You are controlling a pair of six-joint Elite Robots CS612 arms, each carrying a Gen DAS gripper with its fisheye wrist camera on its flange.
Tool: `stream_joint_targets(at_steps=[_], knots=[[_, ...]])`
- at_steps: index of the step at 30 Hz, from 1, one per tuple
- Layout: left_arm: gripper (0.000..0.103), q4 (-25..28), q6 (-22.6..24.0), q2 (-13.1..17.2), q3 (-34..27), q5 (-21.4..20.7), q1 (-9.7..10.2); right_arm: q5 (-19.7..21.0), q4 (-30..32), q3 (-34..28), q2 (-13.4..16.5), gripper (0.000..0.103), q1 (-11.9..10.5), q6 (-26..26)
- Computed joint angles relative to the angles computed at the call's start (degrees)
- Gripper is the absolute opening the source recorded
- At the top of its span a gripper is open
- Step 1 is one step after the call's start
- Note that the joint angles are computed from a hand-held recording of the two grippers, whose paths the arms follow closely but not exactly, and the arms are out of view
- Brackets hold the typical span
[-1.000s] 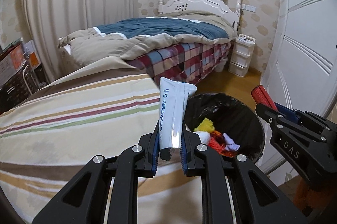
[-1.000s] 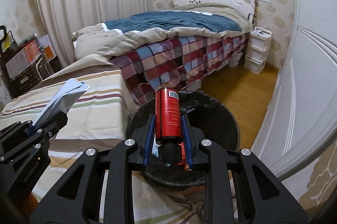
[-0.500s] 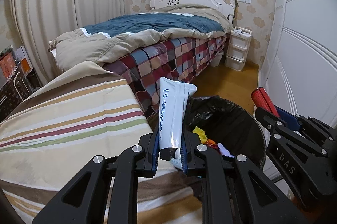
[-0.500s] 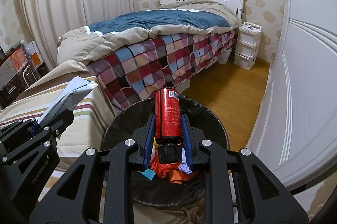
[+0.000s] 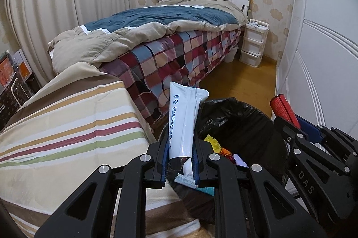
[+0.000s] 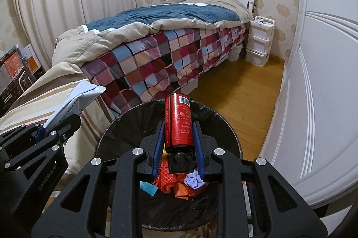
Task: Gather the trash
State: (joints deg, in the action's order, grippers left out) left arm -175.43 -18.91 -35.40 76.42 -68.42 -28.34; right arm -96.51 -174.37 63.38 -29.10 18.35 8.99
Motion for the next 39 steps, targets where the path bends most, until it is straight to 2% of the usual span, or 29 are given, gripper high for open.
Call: stream_joint_targets(at_steps=[3,6,8,9,11,13,17,19,21,23,26,31,39], knots=[[0.018,0.7,0.1,0.3,-0.6,0.3,-0.04,0.1,0.5,-0.5,0.3,0.025,-0.1,0.3],[0.027,1.3,-0.2,0.3,-0.8,0.2,-0.08,0.1,0.6,-0.5,0.4,0.025,-0.2,0.7],[0.039,1.0,-0.1,0.3,-0.6,0.4,-0.17,-0.2,0.4,-0.6,0.5,0.028,-0.2,0.9],[0.042,1.1,0.1,0.4,-0.7,0.5,-0.18,-0.3,0.5,-0.6,0.5,0.036,-0.3,1.0],[0.056,1.0,0.2,0.4,-0.6,1.0,-0.29,-0.8,0.2,-0.6,0.6,0.047,-0.2,1.4],[0.066,0.6,0.0,0.3,-0.3,1.6,-0.37,-1.3,-0.2,-0.4,0.5,0.048,-0.2,1.5],[0.075,0.5,-0.7,0.0,0.0,2.6,-0.33,-2.8,-1.2,0.3,0.2,0.063,-0.2,1.9],[0.077,0.0,-0.9,-0.2,0.4,3.7,-0.40,-3.4,-1.9,0.8,0.0,0.068,-0.1,2.1],[0.080,0.2,-1.1,-0.3,0.6,4.7,-0.42,-4.1,-2.3,1.3,-0.3,0.078,-0.1,2.3],[0.082,0.3,-1.7,-0.6,1.0,5.9,-0.48,-4.7,-2.9,1.9,-0.7,0.080,-0.1,2.4],[0.083,-0.4,-2.0,-1.0,1.8,7.0,-0.58,-4.9,-3.3,2.6,-1.2,0.087,0.0,2.5],[0.085,-1.5,-2.1,-2.0,3.9,8.7,-0.78,-5.4,-4.0,3.6,-1.8,0.091,0.3,1.9],[0.087,-4.6,-3.8,-4.7,8.5,8.7,-0.66,-4.9,-5.3,6.2,-3.2,0.091,0.8,2.2]])
